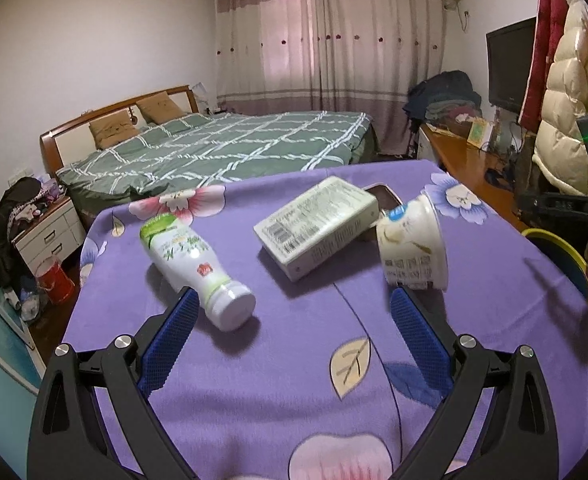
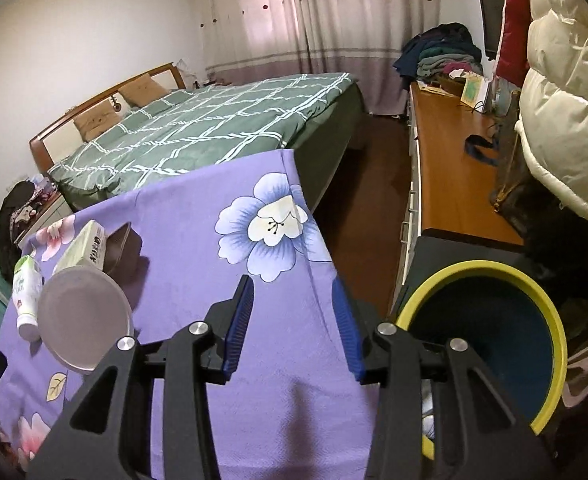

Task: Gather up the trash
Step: 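Carry the tissue over the yellow bin and open the right tool, then grasp the white yogurt cup by its rim with the left tool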

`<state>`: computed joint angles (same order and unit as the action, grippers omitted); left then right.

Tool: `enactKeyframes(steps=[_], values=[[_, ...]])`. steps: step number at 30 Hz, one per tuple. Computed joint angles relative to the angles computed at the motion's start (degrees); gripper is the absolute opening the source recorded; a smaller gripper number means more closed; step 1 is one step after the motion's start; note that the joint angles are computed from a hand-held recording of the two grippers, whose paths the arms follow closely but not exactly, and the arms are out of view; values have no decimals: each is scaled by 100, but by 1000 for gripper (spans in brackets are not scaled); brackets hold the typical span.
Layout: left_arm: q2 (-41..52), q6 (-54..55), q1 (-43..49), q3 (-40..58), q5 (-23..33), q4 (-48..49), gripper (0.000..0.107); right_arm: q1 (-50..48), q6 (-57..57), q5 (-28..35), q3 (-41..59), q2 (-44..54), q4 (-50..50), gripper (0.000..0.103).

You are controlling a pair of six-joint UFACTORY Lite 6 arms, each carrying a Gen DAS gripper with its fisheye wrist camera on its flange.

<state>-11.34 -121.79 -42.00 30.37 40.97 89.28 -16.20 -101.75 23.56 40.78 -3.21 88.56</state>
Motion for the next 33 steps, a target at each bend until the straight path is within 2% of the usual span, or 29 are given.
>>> enactKeyframes(steps=[5, 10, 14, 23, 27, 33], values=[[-239, 34, -132, -190, -178, -274, 95, -18, -275, 53, -23, 82, 175, 41], [371, 149, -38, 334, -440, -182, 95, -25, -443, 135, -103, -9, 257, 42], [1238, 157, 168, 1215, -928, 100, 95, 3, -589, 97, -123, 38, 366, 43], [2884, 1558, 407, 3371, -892, -681, 95, 16, -692, 57, -79, 156, 435, 43], [2985, 1677, 766, 3502, -843, -905, 95, 11, -681, 70, -70, 183, 393, 43], [2455, 1318, 1496, 2832, -648, -772, 95, 55, -725, 37, -87, 187, 439, 43]])
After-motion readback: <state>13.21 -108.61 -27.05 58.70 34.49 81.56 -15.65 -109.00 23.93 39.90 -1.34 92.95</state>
